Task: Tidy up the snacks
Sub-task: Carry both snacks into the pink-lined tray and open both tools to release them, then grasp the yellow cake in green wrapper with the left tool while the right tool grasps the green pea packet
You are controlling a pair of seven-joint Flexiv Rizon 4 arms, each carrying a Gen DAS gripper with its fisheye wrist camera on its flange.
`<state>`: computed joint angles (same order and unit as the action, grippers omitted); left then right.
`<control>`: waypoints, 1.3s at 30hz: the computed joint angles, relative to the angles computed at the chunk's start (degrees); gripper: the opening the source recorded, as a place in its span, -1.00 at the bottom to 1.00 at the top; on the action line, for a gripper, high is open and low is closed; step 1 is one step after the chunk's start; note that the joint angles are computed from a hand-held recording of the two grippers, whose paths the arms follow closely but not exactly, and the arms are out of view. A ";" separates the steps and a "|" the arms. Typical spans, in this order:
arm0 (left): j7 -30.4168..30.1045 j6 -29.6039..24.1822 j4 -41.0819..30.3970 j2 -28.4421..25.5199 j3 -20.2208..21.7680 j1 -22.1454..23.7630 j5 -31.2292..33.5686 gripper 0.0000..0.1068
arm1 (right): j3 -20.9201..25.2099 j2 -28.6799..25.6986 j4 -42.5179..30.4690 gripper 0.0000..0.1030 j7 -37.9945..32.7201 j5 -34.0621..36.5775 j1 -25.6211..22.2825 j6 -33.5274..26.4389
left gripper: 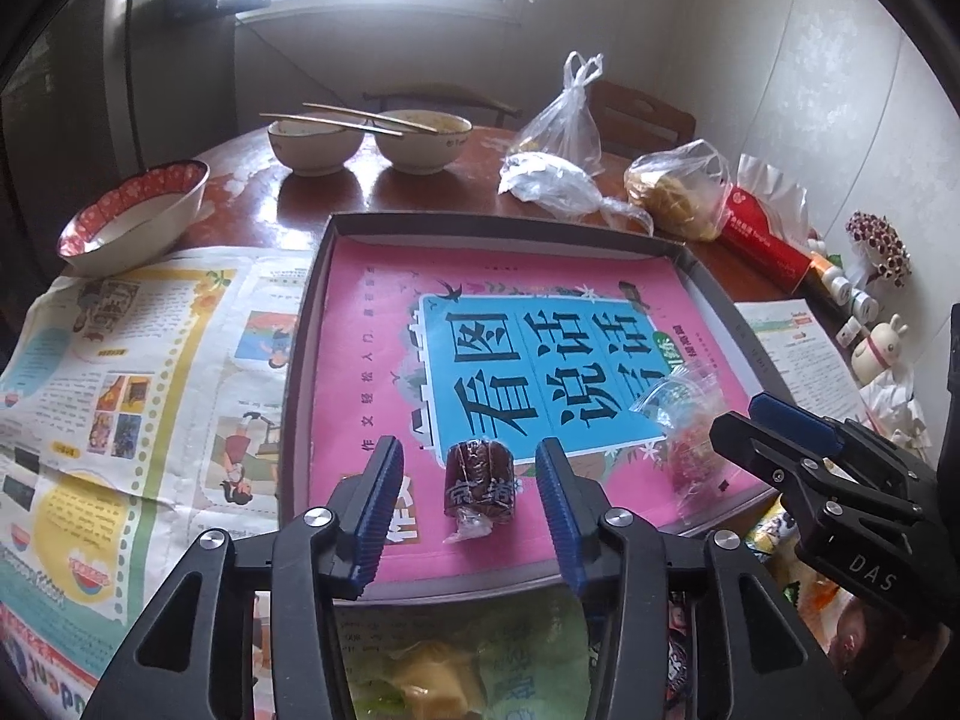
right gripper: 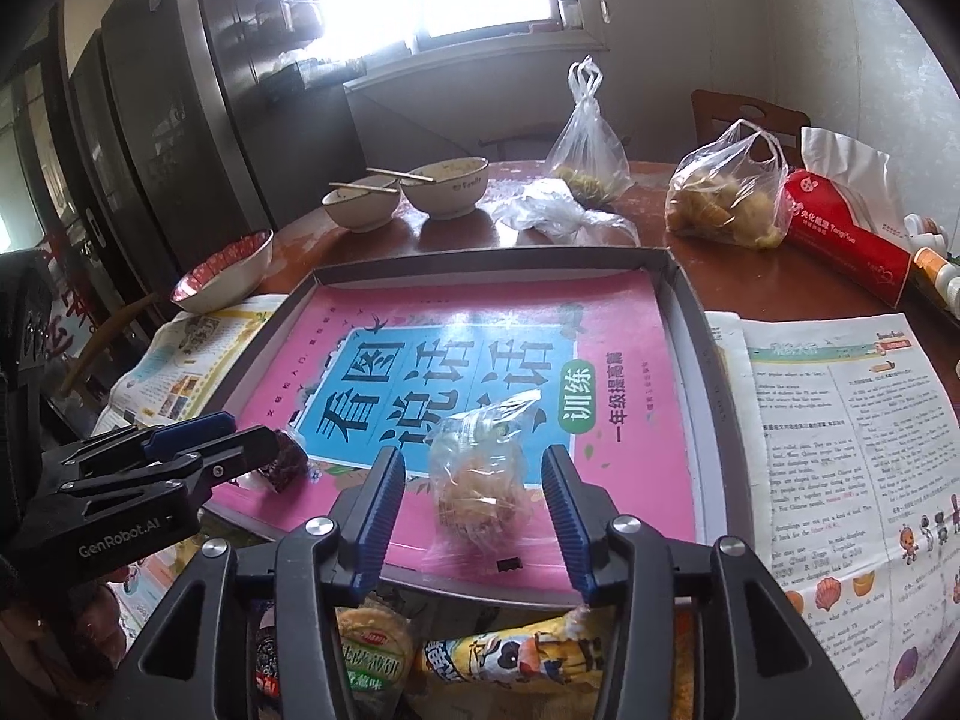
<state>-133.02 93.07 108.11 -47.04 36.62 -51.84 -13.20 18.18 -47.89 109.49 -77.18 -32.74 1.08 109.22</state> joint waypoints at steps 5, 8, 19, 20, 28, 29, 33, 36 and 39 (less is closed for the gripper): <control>-0.47 0.97 1.20 0.59 1.35 -1.76 -0.38 -0.04 | 0.05 0.91 1.25 -0.01 -0.02 0.11 -0.42 1.13; -0.38 1.18 1.60 0.66 2.27 -3.10 -0.99 0.00 | 0.28 1.36 1.86 0.02 0.21 -0.46 -1.06 1.70; 1.31 3.25 4.34 1.94 4.21 -7.10 -4.20 0.11 | 1.16 3.81 5.62 0.19 2.85 -4.94 -4.77 5.48; 1.55 3.66 4.76 2.15 4.24 -7.37 -4.64 0.15 | 1.00 4.03 5.97 0.21 3.27 -5.30 -4.92 5.90; 3.21 3.41 6.86 2.22 7.23 -11.97 -8.49 0.19 | -1.26 6.01 8.99 0.28 6.19 -8.14 -5.60 9.59; 3.42 3.43 7.05 2.27 7.38 -12.24 -8.71 0.19 | -1.75 6.19 9.14 0.29 6.47 -8.33 -5.44 9.99; 3.92 3.22 7.86 2.64 7.89 -13.40 -9.34 0.19 | -3.73 7.36 10.77 0.31 6.84 -8.53 -4.70 12.26; 3.93 3.03 8.44 2.94 8.06 -13.98 -9.83 0.19 | -5.03 8.15 11.99 0.32 6.77 -8.56 -4.04 13.54; 3.71 2.51 9.09 3.15 8.71 -14.95 -9.87 0.19 | -5.97 8.82 13.26 0.34 6.55 -9.02 -3.80 14.34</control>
